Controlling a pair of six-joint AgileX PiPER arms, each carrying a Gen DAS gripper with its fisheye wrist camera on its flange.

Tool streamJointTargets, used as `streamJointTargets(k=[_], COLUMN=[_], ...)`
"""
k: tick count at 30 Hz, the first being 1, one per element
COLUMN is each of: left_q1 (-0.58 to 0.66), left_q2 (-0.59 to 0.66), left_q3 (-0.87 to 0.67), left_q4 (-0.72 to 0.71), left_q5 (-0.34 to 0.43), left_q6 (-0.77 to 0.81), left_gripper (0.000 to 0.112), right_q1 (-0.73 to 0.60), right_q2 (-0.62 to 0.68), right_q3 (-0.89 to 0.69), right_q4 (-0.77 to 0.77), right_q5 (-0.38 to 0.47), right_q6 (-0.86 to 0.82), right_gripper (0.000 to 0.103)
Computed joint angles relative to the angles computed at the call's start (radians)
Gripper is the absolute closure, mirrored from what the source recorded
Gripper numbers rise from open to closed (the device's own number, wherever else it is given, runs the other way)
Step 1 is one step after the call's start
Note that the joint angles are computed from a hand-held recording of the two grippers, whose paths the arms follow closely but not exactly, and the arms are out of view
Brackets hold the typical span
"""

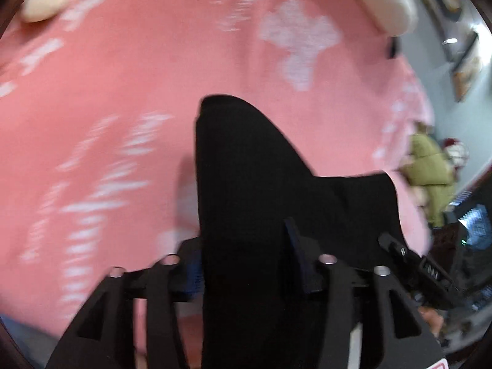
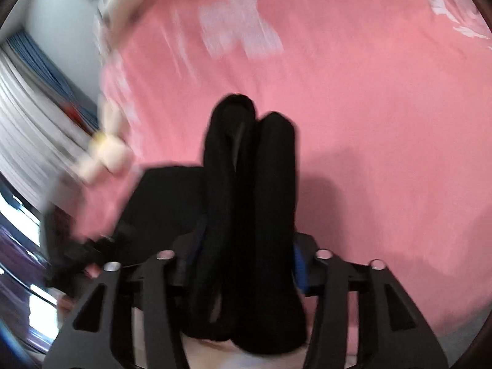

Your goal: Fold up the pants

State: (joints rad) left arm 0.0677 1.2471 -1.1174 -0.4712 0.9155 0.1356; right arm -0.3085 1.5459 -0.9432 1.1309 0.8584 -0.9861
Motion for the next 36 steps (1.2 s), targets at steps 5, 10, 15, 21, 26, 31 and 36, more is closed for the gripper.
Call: streamJointTargets(k=[5,10,15,21,26,31,36], left_q1=[0.098,0.010,-0.055,0.002,0.040,0.077,0.111], left_q2=[-0.144,-0.208,-0.245,-0.216,-0.176,-0.172,-0.179], left_q3=[0.170,0.243,0.277,0.271,0.257,0.262,0.272], left_q4=[0.090,0.153,0.205,0.084,0.043,0.001,-0.031], left_q5=[-0.070,-0.136,-0.160,-0.140,-0.102,-0.086,-0.078], left_q6=[-0.019,-0.066,-0.075,0.045,0.047,0.086,0.104], left_gripper=[0.034,0.030,0.027,0.026,0.026,0.026,0.026], right_q1=[0.077,0.203,0.207,0.211,0.242,0.473,0.706], right_q2=[-0.145,-0.217,-0.212,-0.096,-0.085,-0.122,-0.017], right_q3=[0.138,0.104,0.148,0.108,0.037,-0.161,-0.466], right_q4=[-0.072,-0.298,-0.262,-0.213,-0.234,-0.359,-0.521], right_q5=[-0.193,-0.266,-0.246,-0.196,-0.167,-0.159,-0.122], right_q6=[0.105,0.306,0.289,0.294,0.397,0.561,0.713], right_gripper=[0.048,0.044,0.044,0.053,0.087,0.088,0.088])
